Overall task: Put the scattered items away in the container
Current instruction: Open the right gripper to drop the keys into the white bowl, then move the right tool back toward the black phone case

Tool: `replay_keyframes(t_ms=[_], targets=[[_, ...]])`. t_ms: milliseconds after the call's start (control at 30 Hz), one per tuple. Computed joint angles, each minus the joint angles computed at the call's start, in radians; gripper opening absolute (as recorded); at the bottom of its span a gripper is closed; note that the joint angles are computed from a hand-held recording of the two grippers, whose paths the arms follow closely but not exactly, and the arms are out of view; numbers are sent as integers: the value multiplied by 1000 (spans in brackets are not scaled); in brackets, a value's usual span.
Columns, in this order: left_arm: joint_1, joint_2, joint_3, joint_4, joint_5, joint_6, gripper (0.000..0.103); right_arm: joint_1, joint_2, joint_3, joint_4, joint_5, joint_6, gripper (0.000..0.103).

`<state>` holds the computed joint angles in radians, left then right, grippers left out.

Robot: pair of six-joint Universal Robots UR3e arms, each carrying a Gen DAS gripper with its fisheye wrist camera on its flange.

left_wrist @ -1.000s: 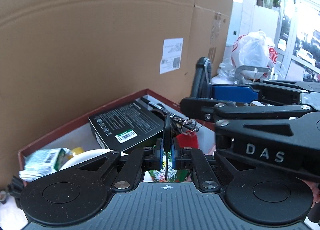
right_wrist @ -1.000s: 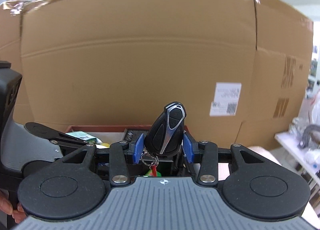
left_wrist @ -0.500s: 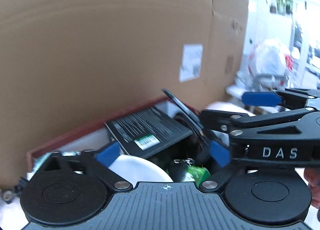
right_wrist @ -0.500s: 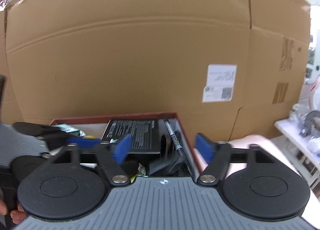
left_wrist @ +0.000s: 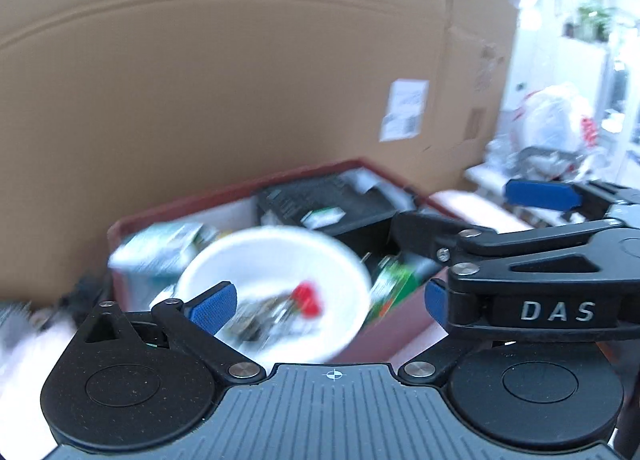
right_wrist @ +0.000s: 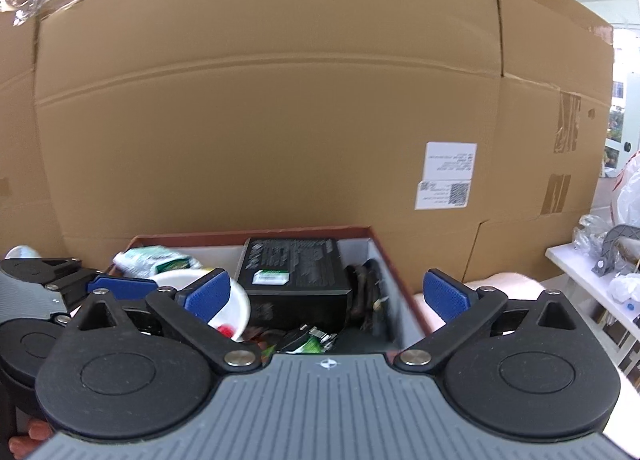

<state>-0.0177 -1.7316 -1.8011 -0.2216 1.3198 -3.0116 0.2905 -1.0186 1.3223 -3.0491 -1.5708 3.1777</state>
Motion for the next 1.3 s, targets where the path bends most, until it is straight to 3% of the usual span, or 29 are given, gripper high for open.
replay_keyframes(t_ms=[133, 467, 567, 767, 933, 1033, 1133, 1300], targets=[[46, 148, -206, 70, -5, 25, 103, 44, -33, 99, -74, 4, -13, 103], [362, 582, -572, 46, -205, 167, 103, 199, 7, 77, -139, 4, -10, 103], [530, 753, -654, -89, -307, 252, 103, 264, 41, 22, -113, -6, -22, 103], [879, 1045, -717, -514, -452, 442, 103, 374, 193, -206, -22, -45, -103, 103], [1043, 1041, -708, -623, -491, 469, 103, 425, 316, -424, 98, -66, -112, 103], [1134, 1080, -708, -719, -542, 549, 103, 433, 360, -489, 133, -53, -81, 103], [1157, 1044, -712, -680, -558, 566, 103, 432, 405, -561, 170, -35, -55, 103], [1188, 935, -695, -645, -558, 589, 101, 450, 515, -750, 263, -113, -58, 99]])
